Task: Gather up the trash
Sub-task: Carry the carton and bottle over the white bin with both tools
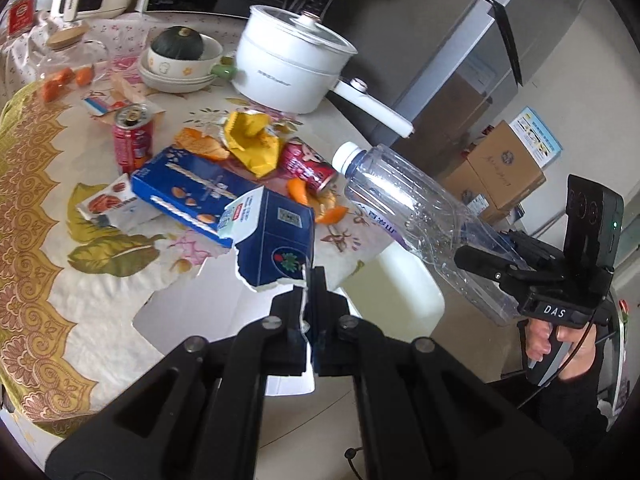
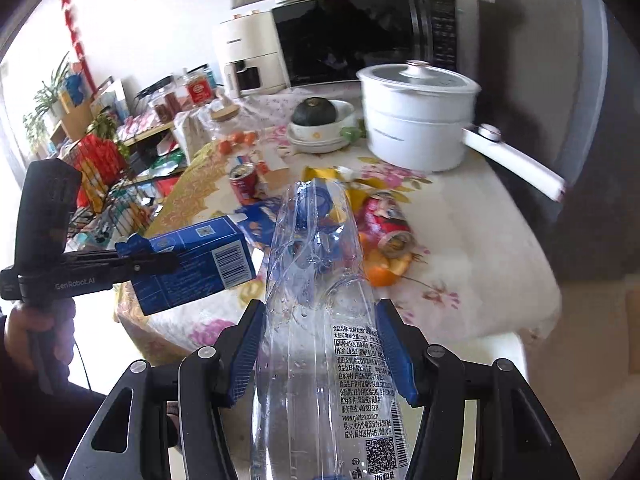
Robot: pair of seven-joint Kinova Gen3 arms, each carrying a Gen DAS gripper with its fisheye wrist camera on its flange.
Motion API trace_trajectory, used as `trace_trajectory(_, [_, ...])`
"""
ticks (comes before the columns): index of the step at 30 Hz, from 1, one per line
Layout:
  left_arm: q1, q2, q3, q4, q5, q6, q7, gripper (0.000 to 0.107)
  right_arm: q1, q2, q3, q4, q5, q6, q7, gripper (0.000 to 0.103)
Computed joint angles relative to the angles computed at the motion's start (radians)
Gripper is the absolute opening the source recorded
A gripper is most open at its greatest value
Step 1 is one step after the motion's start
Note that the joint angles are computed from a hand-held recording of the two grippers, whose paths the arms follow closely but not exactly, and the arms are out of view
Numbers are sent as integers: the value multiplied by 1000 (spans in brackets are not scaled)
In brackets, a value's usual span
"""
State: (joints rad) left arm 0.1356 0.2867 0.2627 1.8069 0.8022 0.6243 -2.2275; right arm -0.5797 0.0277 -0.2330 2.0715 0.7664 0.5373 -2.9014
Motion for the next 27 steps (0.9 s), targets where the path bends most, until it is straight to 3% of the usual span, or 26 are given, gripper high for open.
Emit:
trace_trajectory(12, [202, 133, 70, -153, -156, -6, 144, 2, 142, -182, -48, 208, -167, 85, -14, 58])
trace_trajectory(19, [334, 234, 64, -251, -297, -7, 285, 2, 238, -249, -24, 330, -299, 66, 97, 59])
trace_trajectory(27, [441, 314, 33, -339, -455, -13, 447, 2, 333, -246, 12, 388, -400, 32, 245, 59])
